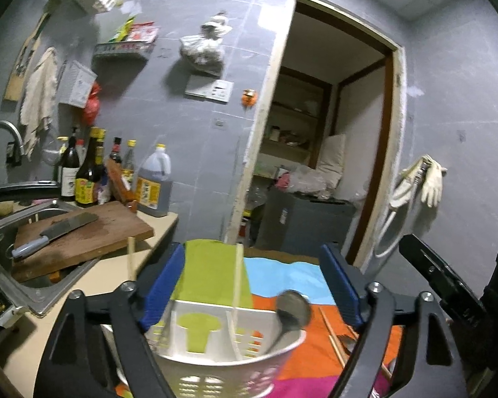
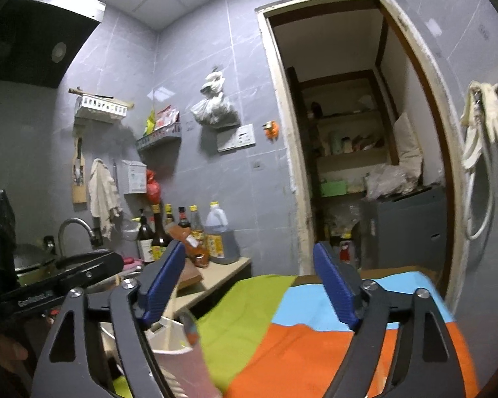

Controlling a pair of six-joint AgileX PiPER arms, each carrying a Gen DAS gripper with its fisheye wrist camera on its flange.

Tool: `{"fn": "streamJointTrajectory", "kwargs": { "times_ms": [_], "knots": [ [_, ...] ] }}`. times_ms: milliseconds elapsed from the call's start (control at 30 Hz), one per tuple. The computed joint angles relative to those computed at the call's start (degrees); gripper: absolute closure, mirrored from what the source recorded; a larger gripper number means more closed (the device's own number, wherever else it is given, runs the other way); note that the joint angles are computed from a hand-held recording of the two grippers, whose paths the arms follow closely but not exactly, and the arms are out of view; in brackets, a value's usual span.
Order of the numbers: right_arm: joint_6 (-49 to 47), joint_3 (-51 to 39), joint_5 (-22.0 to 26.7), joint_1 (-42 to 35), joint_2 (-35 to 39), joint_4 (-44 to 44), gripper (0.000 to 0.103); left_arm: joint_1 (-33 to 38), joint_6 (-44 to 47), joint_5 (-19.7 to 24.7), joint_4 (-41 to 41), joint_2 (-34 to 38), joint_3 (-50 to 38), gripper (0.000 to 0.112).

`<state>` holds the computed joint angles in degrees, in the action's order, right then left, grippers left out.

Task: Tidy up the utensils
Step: 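Open both tools over the white basket to drop the chopsticks, then move both tools back over the chopsticks and fork on the cloth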

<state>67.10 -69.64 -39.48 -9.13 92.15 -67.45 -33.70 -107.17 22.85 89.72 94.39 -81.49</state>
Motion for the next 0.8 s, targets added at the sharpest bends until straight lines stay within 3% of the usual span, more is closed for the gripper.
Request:
{"fn": "streamJointTrajectory", "kwargs": {
  "times_ms": [100,233,333,800],
  "knots": [
    [0.74,0.93,-2.66,-3.77,-1.01,-2.41,0.008,-2.37,4.53,0.78,-2.98,1.27,-1.75,0.031],
    [1.87,1.67,-4.71,-8.14,-1.69,-5.16,0.002,-5.04,9.01,1.74,-5.85,3.5,-3.96,0.029],
    [3.44,1.48,-5.13,-11.15,-1.67,-7.16,0.002,-6.75,9.41,1.84,-6.29,5.02,-4.91,0.021],
    [9.48,-0.31,-2.61,-18.66,1.03,-19.17,0.002,-10.65,35.15,2.72,-30.51,14.97,-16.51,0.021]
  ]
}}
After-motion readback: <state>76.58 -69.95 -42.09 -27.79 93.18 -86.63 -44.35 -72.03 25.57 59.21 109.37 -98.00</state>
